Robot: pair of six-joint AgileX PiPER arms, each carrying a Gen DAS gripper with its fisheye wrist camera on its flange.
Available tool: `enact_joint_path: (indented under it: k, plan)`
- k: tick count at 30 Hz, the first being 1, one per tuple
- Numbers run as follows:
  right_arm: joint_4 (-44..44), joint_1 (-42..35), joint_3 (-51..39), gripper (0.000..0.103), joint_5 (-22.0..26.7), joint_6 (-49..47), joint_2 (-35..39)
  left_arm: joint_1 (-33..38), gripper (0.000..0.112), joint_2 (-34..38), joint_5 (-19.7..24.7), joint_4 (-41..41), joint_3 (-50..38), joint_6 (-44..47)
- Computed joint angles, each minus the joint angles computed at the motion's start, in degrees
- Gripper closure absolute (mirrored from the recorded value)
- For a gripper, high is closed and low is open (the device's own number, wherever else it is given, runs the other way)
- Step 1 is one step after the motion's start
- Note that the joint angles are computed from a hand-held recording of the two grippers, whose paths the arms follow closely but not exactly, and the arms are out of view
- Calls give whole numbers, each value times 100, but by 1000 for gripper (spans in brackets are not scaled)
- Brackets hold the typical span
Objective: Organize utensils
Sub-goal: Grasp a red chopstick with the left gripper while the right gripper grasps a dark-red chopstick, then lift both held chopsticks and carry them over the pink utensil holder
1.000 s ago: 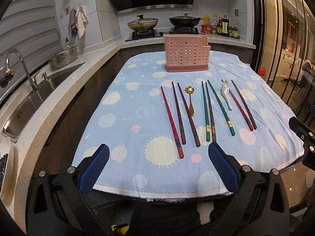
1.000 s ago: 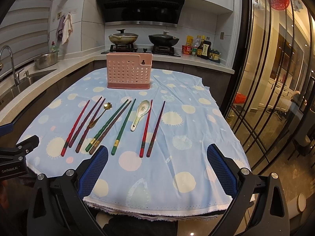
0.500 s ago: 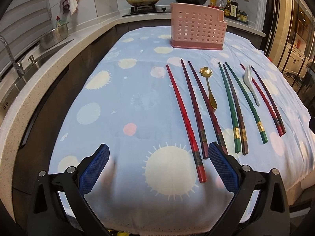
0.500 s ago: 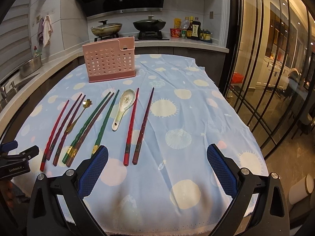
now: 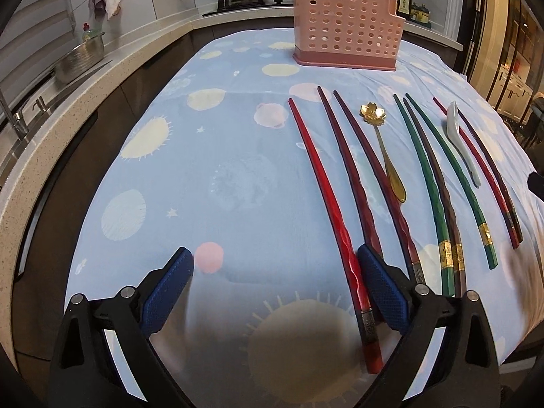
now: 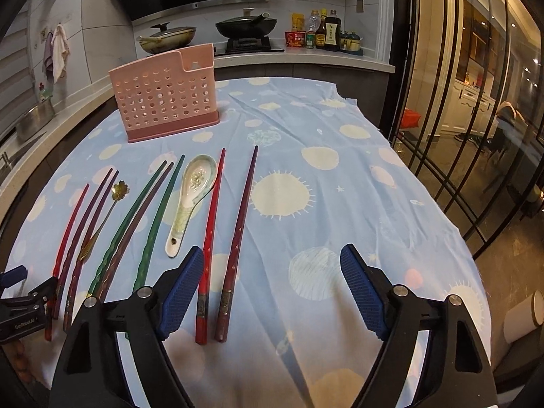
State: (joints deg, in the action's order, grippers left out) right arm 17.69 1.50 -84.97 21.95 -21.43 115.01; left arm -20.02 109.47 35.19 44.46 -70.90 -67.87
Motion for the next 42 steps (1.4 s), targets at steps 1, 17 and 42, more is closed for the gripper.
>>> enact_joint_path:
  k: [1, 17, 42]
  plan:
    - [-32, 27, -81, 32, 41, 42, 81, -15, 20, -19, -32, 89, 46, -99]
    - [794, -93, 452, 70, -98, -877, 134, -132, 30, -509, -364, 411, 802, -473]
    - [3084, -671, 1694, 96, 109, -3573, -1051, -390, 105, -1702, -1326, 334, 2088, -824]
